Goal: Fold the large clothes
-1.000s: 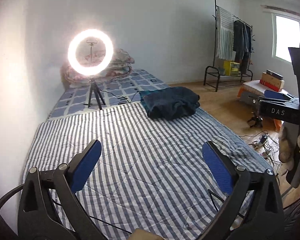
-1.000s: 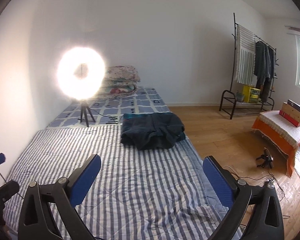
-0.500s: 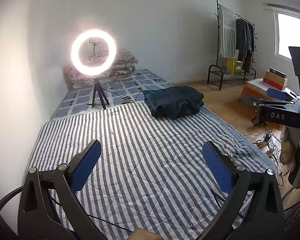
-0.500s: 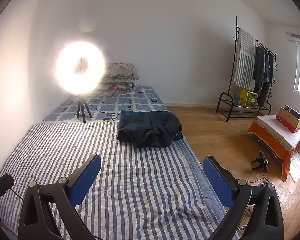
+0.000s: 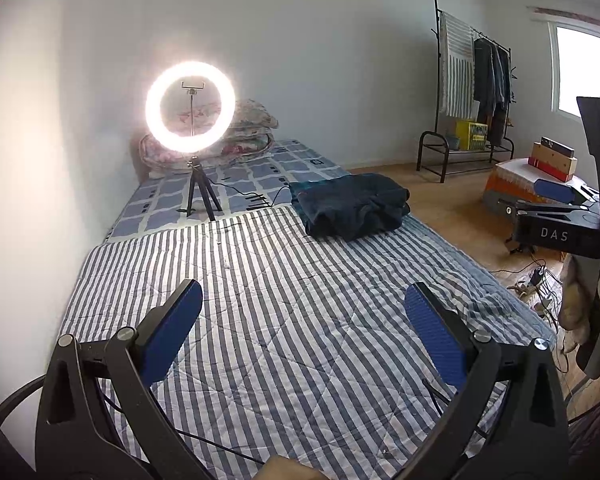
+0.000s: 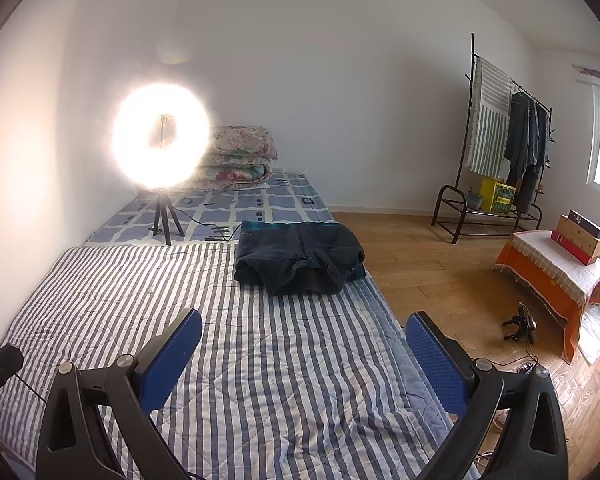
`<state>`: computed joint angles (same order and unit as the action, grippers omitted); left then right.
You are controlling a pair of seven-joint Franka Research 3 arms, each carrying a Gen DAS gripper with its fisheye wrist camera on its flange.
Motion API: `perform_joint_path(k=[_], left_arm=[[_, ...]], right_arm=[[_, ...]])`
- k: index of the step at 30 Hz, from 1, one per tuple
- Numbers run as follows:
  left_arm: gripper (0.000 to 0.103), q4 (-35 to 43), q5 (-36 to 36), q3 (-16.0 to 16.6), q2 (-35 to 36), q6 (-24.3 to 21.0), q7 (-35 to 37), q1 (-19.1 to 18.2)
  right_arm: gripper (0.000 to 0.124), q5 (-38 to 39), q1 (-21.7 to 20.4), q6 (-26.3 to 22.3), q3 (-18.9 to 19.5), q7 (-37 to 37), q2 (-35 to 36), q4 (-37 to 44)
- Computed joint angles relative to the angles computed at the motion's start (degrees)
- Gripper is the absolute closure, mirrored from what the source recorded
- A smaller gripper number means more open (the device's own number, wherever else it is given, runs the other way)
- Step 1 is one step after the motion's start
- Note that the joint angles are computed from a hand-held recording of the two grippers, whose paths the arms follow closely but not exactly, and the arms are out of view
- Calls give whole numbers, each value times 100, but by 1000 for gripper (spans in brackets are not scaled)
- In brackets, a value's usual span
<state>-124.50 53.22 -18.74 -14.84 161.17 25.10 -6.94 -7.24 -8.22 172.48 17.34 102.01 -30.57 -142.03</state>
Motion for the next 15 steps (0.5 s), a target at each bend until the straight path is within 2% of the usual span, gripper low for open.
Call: perform_joint_path(k=[15], left_arm=[[0, -11, 84, -18, -29, 33, -60, 14]], right_arm=[[21, -15, -2, -24, 3, 28, -21, 0]])
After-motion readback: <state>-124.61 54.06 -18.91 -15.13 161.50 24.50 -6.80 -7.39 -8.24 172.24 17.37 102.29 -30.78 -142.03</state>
